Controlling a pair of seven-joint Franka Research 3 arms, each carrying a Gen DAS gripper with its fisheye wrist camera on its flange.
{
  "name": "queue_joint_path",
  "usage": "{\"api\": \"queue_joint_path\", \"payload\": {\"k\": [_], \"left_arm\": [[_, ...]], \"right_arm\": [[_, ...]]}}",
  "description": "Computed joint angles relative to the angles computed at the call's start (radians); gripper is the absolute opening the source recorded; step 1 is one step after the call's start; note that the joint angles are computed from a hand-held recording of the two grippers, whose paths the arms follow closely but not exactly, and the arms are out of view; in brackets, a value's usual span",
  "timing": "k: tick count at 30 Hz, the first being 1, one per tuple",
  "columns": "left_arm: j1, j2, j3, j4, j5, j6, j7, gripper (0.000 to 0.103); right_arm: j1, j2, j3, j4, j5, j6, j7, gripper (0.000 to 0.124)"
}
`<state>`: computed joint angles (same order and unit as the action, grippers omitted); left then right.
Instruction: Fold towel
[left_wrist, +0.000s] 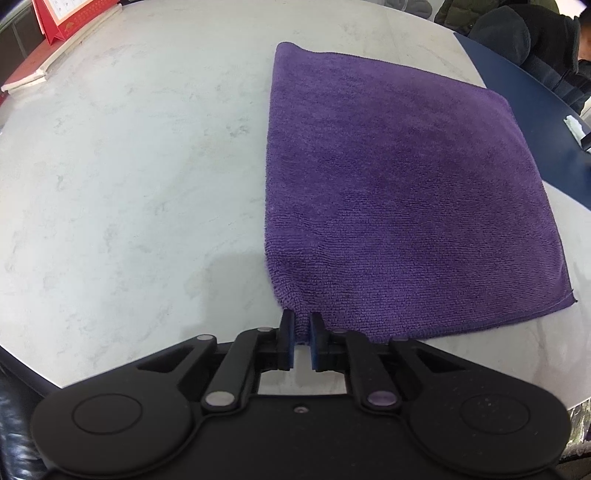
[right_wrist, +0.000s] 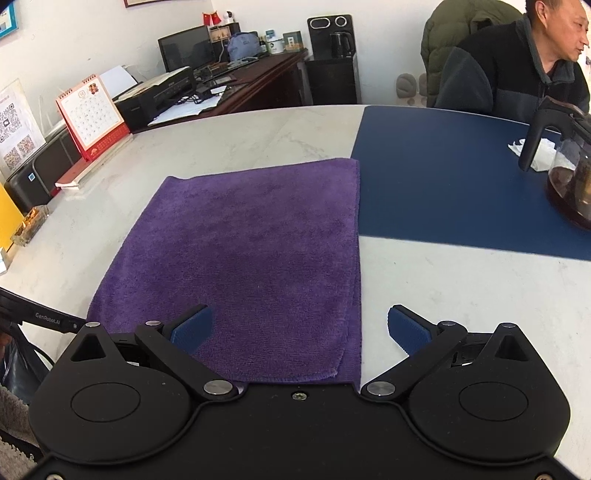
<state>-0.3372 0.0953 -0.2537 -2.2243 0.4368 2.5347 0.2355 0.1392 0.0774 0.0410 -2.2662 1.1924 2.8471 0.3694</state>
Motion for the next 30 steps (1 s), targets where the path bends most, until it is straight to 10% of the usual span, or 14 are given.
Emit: {"api": "queue_joint_path", "payload": {"k": [14,30], "left_arm": [[0.019,-0.044,0.005,-0.039,0.045,0.089,-0.050,0.005],[0.026,-0.037,0.005,-0.046,0.008,0.089,0.000,0.005]], "right_arm": [[-0.008,0.040,-0.024,-0.019,-0.337,0.003,0.414,0.103],[-0.075,0.091,-0.003,0.028,-0.263,-0.119,0.549,0.085]]}}
